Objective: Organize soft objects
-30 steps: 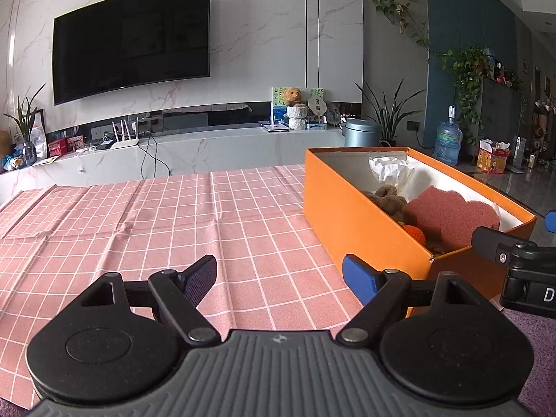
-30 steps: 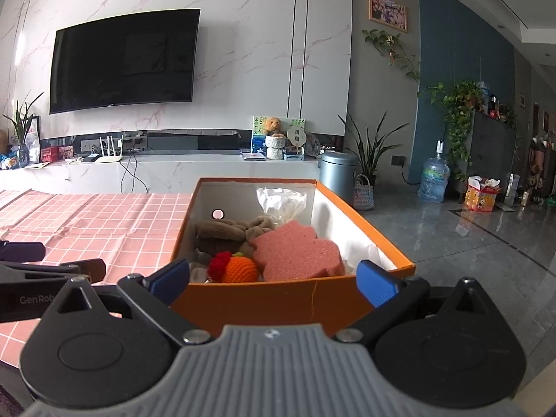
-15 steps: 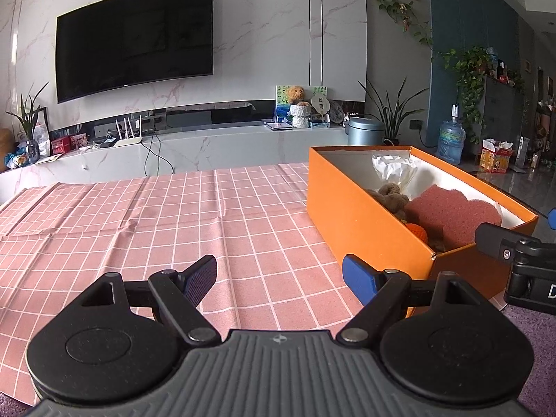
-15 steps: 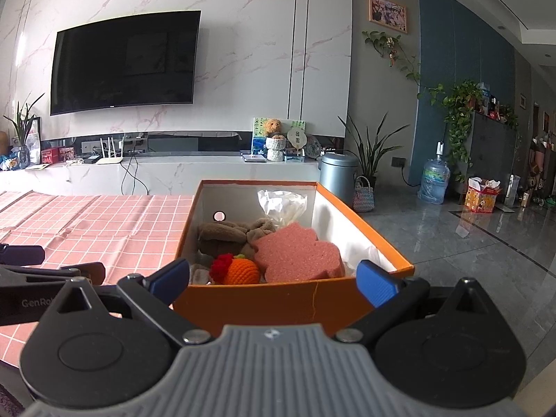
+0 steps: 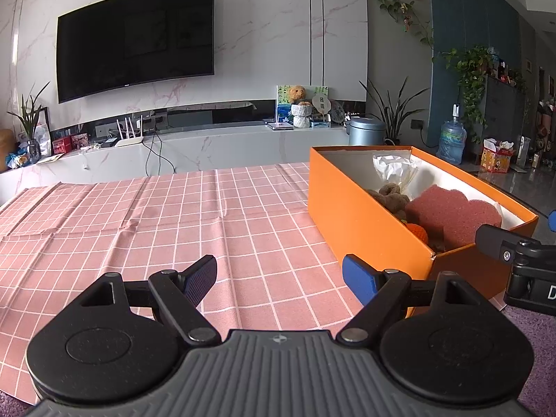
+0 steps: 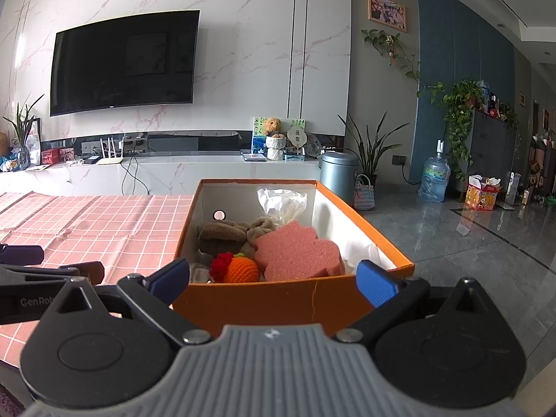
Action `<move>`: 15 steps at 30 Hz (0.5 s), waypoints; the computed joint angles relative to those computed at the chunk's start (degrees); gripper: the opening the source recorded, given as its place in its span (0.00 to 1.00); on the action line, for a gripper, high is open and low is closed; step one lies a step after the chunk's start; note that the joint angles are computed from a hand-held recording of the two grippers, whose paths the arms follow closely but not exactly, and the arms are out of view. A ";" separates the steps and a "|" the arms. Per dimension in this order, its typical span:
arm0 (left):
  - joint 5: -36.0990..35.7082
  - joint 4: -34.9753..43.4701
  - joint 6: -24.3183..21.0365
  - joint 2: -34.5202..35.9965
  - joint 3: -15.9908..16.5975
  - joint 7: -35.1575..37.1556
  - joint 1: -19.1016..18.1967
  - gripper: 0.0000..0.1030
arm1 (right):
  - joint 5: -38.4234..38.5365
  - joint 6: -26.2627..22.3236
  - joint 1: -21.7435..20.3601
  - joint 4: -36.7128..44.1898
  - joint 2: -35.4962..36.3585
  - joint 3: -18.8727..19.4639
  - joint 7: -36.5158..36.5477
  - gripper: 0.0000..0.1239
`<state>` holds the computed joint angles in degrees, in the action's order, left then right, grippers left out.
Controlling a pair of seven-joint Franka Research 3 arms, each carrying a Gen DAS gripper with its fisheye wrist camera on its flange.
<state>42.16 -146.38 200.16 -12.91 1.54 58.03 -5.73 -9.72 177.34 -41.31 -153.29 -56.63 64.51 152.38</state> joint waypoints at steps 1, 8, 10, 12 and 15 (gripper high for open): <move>-0.16 0.00 0.02 0.02 -0.16 0.11 0.12 0.93 | -0.02 0.00 0.00 0.00 0.00 -0.01 0.02 0.81; 0.05 -0.04 0.08 -0.08 -0.07 -0.06 0.08 0.93 | -0.15 0.01 0.04 -0.03 0.09 -0.07 0.10 0.81; -0.15 -0.01 0.04 -0.10 -0.25 0.11 0.17 0.93 | -0.18 -0.04 0.08 -0.04 0.10 -0.08 0.11 0.81; -0.01 0.02 -0.04 -0.13 -0.12 0.02 0.04 0.93 | -0.19 0.00 0.05 -0.04 0.07 -0.08 0.14 0.81; 0.66 0.10 -0.16 -0.25 0.45 -0.43 -0.43 0.93 | -0.17 0.01 0.07 -0.04 0.11 -0.09 0.18 0.81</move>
